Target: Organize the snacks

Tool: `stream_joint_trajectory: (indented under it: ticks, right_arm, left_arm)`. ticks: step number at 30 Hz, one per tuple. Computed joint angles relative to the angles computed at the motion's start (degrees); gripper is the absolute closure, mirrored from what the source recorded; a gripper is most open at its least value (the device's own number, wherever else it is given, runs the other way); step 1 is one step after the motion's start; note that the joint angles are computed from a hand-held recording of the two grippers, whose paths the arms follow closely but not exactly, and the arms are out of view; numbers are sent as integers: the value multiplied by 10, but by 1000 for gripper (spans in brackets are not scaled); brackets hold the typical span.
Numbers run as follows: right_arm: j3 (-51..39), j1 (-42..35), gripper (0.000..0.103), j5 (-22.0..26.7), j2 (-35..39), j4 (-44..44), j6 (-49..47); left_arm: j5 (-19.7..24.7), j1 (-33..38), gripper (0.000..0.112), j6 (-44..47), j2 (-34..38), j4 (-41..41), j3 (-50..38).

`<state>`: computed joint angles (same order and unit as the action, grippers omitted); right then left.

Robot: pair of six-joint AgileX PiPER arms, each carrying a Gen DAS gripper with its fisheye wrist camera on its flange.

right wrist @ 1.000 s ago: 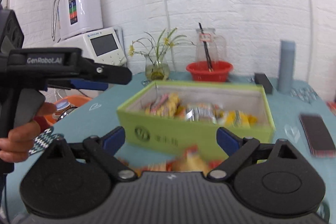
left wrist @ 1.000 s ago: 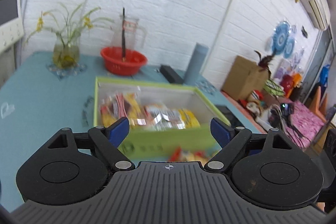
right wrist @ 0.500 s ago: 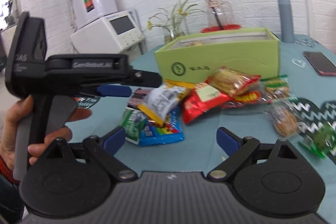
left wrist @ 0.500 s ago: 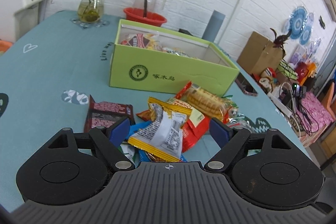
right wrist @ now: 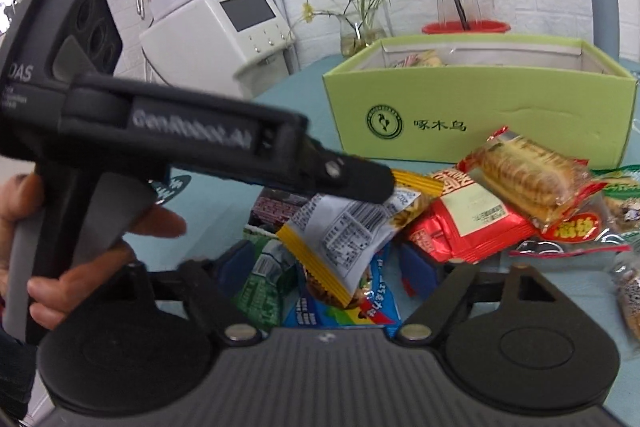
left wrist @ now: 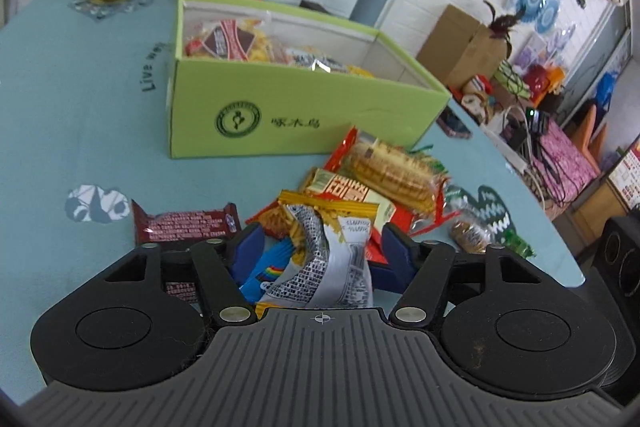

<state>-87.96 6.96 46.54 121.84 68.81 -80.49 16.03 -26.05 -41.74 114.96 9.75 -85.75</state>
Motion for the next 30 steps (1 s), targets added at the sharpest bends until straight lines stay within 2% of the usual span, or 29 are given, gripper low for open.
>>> stream_joint_trajectory:
  ticks: [1, 2, 5, 8, 10, 13, 16, 17, 18, 19, 20, 21, 24, 28, 30]
  right_arm:
    - [-7, 3, 29, -1, 4, -3, 5]
    - [-6, 5, 35, -7, 4, -2, 2]
    - [14, -2, 41, -7, -11, 14, -29]
    - [62, -27, 40, 0, -49, 45, -79]
    - [89, -54, 39, 11, -73, 49, -99]
    - [120, -108, 36, 42, -96, 31, -102]
    - [140, -155, 33, 64, -104, 0, -98]
    - [152, -168, 29, 63, -108, -3, -105]
    - [163, -178, 26, 61, -111, 0, -114]
    - [173, -187, 18, 58, -113, 4, -121]
    - [181, -198, 5, 60, -116, 12, -129]
    - [190, -209, 2, 67, -119, 25, -141]
    - [212, -227, 1, 75, -126, 51, -176]
    - [236, -227, 1, 67, -135, 71, -199]
    - [238, -226, 1, 68, -132, 73, -192]
  left_arm:
    - [2, 2, 77, 36, 5, -35, -3]
    - [5, 2, 93, 48, 9, -49, -5]
    - [-12, -10, 95, -23, -8, 10, 21]
    - [-24, -38, 95, -155, -23, 116, 33]
    - [-20, -63, 94, -208, -19, 155, 20]
    - [0, -105, 94, -259, 9, 180, -19]
    - [47, -152, 93, -308, 54, 209, -78]
    - [70, -166, 90, -329, 69, 228, -98]
    - [107, -180, 83, -346, 84, 244, -122]
    - [151, -192, 76, -352, 98, 251, -149]
    - [177, -201, 64, -369, 102, 266, -158]
    - [181, -206, 54, -393, 97, 286, -151]
    - [175, -212, 41, -440, 74, 316, -121]
    - [190, -213, 39, -385, 78, 287, -144]
    - [192, -206, 47, -319, 95, 243, -176]
